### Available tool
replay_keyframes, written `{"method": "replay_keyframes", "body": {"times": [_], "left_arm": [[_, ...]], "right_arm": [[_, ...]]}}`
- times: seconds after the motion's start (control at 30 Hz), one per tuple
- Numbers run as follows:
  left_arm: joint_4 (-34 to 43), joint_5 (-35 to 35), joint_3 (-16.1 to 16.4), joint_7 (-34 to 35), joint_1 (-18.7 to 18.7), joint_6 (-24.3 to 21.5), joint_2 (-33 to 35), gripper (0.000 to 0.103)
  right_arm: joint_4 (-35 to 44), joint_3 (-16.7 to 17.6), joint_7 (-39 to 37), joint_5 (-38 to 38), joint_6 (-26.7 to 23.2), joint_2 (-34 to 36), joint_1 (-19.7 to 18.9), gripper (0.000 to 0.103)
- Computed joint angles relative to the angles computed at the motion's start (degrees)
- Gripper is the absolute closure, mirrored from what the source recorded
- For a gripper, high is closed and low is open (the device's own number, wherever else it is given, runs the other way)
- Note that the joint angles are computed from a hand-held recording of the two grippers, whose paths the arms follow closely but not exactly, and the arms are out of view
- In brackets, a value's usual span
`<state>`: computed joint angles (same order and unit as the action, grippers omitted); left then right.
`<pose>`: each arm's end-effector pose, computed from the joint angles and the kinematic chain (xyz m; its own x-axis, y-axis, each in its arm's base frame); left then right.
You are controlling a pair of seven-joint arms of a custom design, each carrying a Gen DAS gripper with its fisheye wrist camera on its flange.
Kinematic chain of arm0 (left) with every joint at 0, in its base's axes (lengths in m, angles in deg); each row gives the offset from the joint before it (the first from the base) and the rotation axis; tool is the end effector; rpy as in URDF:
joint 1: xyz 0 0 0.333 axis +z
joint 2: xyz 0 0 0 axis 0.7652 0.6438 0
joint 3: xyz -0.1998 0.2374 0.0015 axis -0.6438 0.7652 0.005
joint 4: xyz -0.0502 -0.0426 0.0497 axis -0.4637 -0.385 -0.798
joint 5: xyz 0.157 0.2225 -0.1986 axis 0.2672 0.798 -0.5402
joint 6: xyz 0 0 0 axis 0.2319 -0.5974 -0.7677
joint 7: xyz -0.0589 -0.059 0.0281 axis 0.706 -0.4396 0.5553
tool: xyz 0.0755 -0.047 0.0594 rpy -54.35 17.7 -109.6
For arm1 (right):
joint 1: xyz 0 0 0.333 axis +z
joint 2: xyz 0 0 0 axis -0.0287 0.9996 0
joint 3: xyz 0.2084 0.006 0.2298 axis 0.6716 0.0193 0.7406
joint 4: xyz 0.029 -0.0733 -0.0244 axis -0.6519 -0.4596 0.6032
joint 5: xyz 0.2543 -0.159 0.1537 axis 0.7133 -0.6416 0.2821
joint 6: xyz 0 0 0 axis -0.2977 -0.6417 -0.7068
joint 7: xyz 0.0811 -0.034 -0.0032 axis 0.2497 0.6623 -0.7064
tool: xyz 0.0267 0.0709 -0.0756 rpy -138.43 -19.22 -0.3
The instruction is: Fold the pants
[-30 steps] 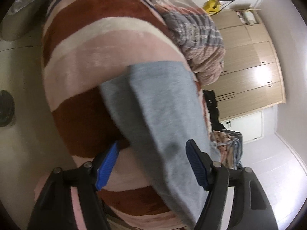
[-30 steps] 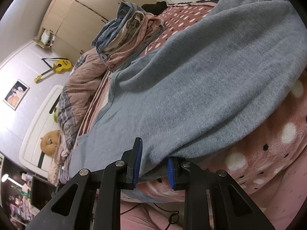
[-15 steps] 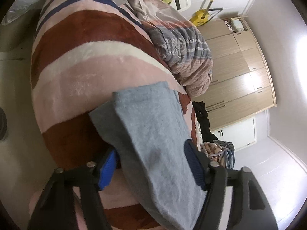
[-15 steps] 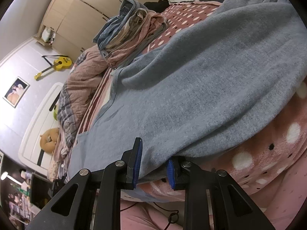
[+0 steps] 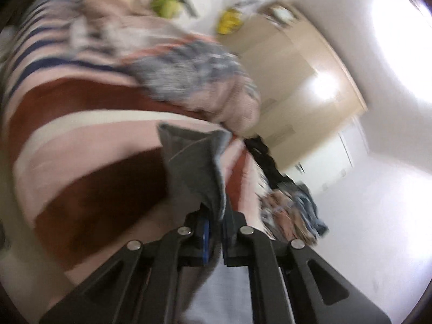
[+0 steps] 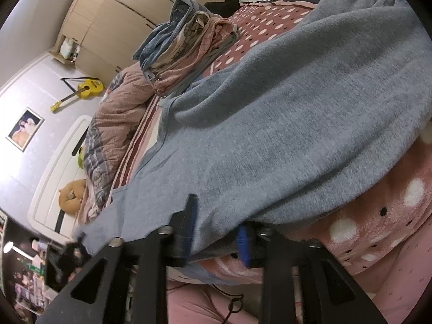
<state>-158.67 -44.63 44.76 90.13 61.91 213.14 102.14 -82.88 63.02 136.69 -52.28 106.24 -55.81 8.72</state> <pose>0.6105 0.0740 0.5638 -0.0846 -0.6246 0.7764 -0.5024 -0.6461 -0.5746 0.4693 0.0397 0.5757 -0.2761 -0.6970 -0.6618 -0.5562 0.6774 -0.4814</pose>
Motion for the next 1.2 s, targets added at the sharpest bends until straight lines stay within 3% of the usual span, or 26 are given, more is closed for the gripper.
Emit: {"method": "replay_keyframes", "body": {"times": [0.23, 0.43, 0.57, 0.7, 0.8, 0.87, 0.93, 1.07, 1.2], "left_arm": [[8.9, 9.5, -4.8, 2.4, -5.9, -8.3, 2.3, 0.099], [16.2, 25.7, -10.4, -1.2, -13.6, -14.0, 8.8, 0.099], [16.8, 38.0, -11.5, -5.1, -17.9, -15.0, 11.2, 0.099], [19.0, 44.0, -12.5, -8.5, -17.4, -20.7, 13.1, 0.096], [16.2, 43.2, -13.3, -6.6, -15.2, -22.0, 10.6, 0.071], [13.4, 39.7, -13.6, -3.9, -13.1, -22.7, 7.9, 0.052], [11.9, 36.5, -12.7, -2.2, -11.7, -23.4, 5.8, 0.051], [10.2, 35.8, -9.4, -3.8, -11.8, -18.2, 3.6, 0.043], [9.0, 41.5, -6.5, -10.5, -12.3, -12.3, 3.1, 0.043]], "right_arm": [[-0.6, -3.5, -8.8, 7.2, -1.5, -1.8, 3.5, 0.068], [-2.8, -4.3, -14.3, 10.2, -3.4, -4.9, 3.0, 0.068], [-5.0, -4.5, -15.7, 10.3, -4.3, -7.5, 1.6, 0.068], [-5.9, -5.4, -16.8, 9.3, -6.2, -9.4, 0.4, 0.064], [-4.3, -7.8, -21.1, 11.7, -8.2, -9.8, 1.8, 0.063], [-2.1, -8.6, -24.6, 12.8, -9.7, -9.2, 2.4, 0.053], [0.5, -8.9, -27.7, 14.2, -11.1, -8.0, 2.9, 0.046], [7.8, -10.5, -36.3, 20.7, -16.3, -4.5, 4.6, 0.044], [14.7, -11.4, -42.0, 26.7, -24.2, -0.7, 4.7, 0.044]]}}
